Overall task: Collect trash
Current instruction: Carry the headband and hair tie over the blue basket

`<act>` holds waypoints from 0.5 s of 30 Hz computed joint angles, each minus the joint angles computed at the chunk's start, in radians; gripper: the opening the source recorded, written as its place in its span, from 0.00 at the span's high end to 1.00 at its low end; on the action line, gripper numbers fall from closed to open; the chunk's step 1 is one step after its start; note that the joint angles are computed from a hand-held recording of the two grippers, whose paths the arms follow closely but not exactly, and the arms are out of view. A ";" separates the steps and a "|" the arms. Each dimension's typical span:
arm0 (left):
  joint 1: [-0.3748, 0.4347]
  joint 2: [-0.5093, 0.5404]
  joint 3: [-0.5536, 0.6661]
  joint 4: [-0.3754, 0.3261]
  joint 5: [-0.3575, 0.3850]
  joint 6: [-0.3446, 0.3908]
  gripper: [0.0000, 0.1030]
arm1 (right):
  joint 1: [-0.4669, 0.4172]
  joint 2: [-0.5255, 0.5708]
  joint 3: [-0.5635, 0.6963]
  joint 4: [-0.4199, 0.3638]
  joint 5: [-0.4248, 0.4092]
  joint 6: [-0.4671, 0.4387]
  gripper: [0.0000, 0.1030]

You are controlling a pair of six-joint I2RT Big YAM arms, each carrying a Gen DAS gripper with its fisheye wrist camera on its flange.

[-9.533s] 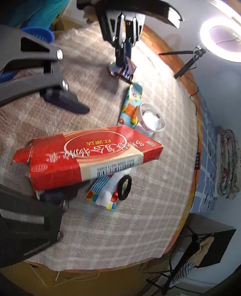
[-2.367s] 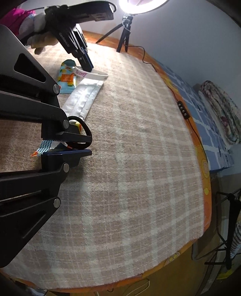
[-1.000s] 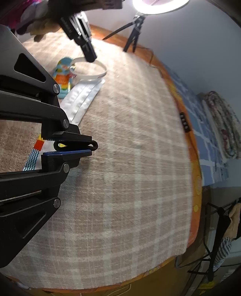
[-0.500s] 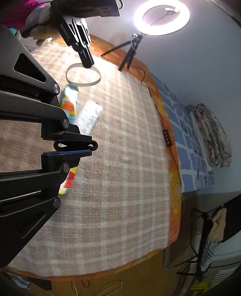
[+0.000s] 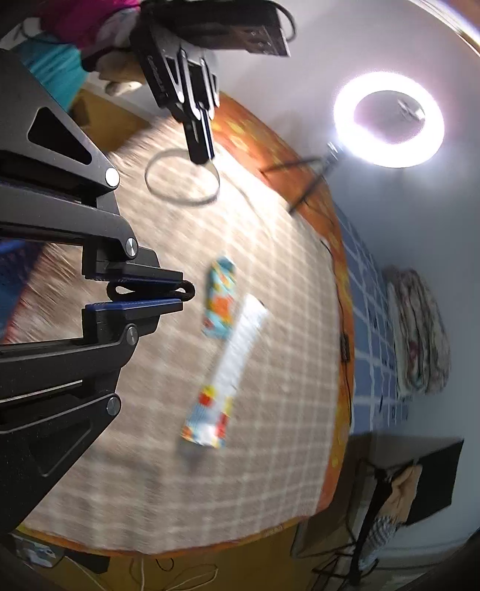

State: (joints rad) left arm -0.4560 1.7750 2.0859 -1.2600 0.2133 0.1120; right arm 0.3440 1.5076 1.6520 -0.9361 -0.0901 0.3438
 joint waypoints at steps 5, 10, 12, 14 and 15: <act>0.002 -0.119 -0.185 0.026 0.007 0.015 0.99 | 0.089 -0.068 -0.092 0.013 0.010 0.004 0.94; 0.012 -0.205 -0.327 0.028 0.015 0.023 0.99 | 0.165 -0.106 -0.151 0.015 0.032 0.012 0.94; 0.015 -0.227 -0.368 0.028 0.017 0.030 0.99 | 0.193 -0.119 -0.176 0.016 0.032 0.019 0.94; 0.017 -0.255 -0.416 0.032 0.012 0.037 0.99 | 0.213 -0.126 -0.195 0.015 0.035 0.023 0.94; 0.019 -0.266 -0.439 0.032 0.012 0.040 0.99 | 0.224 -0.131 -0.206 0.014 0.036 0.027 0.94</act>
State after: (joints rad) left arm -0.4372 1.5086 1.6467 -1.2283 0.2257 0.1523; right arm 0.5681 1.3768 1.4459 -0.9221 -0.0541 0.3708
